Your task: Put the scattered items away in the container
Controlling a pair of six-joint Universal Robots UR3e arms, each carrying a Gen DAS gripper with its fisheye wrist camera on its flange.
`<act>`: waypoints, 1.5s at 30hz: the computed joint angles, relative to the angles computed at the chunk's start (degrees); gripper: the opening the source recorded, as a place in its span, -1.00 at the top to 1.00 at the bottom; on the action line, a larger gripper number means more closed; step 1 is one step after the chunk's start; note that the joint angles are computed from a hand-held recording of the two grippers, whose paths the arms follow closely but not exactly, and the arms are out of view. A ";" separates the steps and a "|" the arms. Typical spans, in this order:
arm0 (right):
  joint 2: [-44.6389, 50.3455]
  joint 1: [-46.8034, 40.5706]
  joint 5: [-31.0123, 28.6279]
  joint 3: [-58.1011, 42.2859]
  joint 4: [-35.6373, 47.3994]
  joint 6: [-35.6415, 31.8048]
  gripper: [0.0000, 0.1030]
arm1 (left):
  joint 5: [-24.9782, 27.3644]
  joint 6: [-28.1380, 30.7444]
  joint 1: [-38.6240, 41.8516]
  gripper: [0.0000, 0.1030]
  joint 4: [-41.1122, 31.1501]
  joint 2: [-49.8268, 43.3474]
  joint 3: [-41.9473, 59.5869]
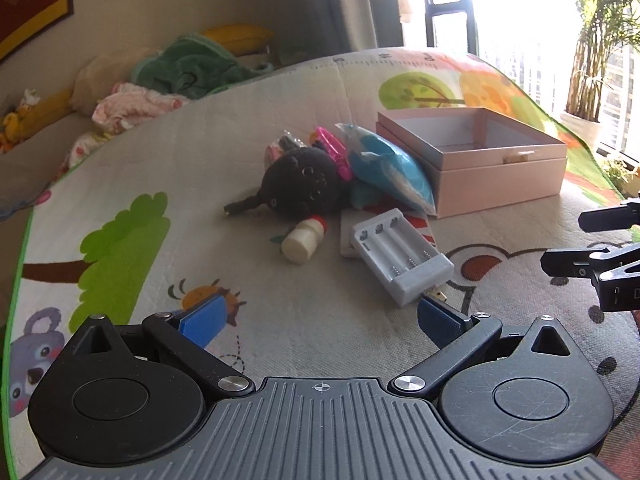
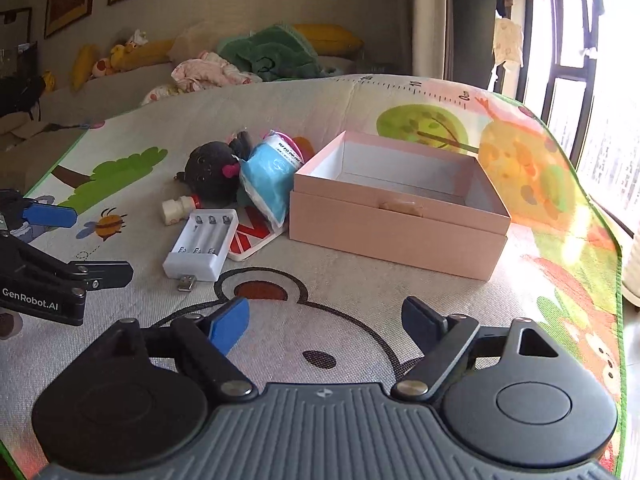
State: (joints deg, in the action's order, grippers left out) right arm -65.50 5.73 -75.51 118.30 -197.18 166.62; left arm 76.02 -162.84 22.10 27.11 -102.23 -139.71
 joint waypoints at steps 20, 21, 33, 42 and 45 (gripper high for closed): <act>36.75 18.93 -21.84 -62.68 15.41 -20.49 0.01 | -10.54 3.44 10.15 -1.00 -4.40 1.20 -2.48; 37.60 19.12 -22.32 -63.53 15.24 -21.37 0.03 | -10.87 3.57 10.34 -1.00 -4.44 1.22 -2.59; 5.98 11.33 -8.34 -17.75 5.38 -18.48 0.70 | -10.52 2.79 6.36 -1.00 -7.51 3.57 -2.35; -5.93 -1.11 -7.49 4.05 0.55 -10.91 0.63 | -6.33 2.03 -2.80 -1.00 -9.56 4.00 1.36; -8.00 -6.54 1.88 7.55 -1.52 -6.53 -0.47 | -4.41 2.08 -5.27 -1.00 -10.01 3.57 2.86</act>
